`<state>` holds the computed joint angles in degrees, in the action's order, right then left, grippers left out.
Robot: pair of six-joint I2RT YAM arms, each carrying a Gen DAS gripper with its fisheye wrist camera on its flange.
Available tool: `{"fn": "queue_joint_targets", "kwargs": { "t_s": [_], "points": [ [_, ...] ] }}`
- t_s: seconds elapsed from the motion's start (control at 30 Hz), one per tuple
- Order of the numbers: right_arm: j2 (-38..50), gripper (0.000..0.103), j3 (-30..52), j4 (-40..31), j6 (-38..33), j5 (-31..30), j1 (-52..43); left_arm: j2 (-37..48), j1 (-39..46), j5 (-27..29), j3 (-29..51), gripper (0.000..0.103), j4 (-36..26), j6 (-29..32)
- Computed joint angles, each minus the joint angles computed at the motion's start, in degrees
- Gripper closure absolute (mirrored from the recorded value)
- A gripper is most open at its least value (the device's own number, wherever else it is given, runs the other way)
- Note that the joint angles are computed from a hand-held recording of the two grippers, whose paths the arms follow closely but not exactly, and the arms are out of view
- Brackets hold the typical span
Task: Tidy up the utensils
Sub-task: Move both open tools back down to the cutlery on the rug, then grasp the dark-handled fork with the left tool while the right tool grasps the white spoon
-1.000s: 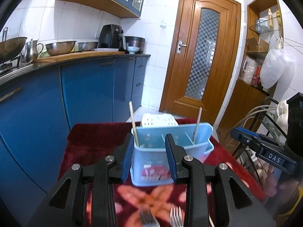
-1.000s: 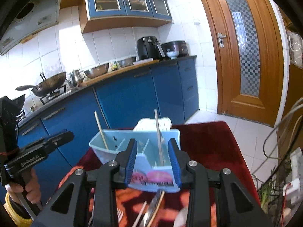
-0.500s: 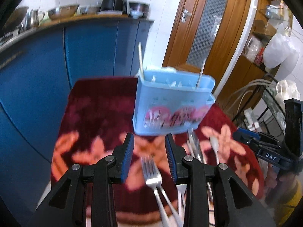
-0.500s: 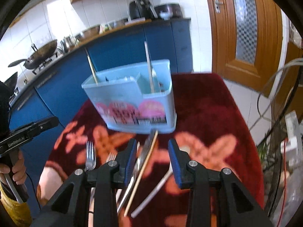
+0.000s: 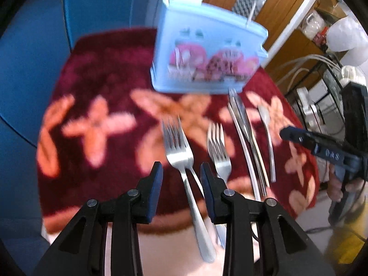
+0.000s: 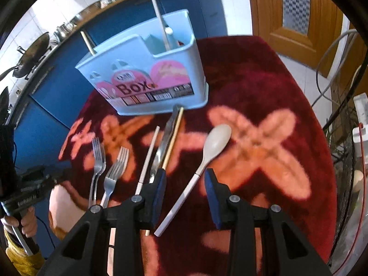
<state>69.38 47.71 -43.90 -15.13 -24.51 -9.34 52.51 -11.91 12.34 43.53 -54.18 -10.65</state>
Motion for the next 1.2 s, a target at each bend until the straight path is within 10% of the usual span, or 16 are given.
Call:
{"fn": "queue_joint_targets", "kwargs": {
  "t_s": [0.97, 1.2],
  "points": [
    [18.3, 0.066, 10.6, -2.5, 4.9, 4.6, 4.4, 13.6, -0.3, 3.7, 0.3, 0.095, 3.3, 0.0],
    [21.3, 0.092, 13.2, -4.5, 4.3, 4.3, 3.5, 11.0, 1.6, 5.2, -1.0, 0.096, 2.8, 1.7]
  ]
}}
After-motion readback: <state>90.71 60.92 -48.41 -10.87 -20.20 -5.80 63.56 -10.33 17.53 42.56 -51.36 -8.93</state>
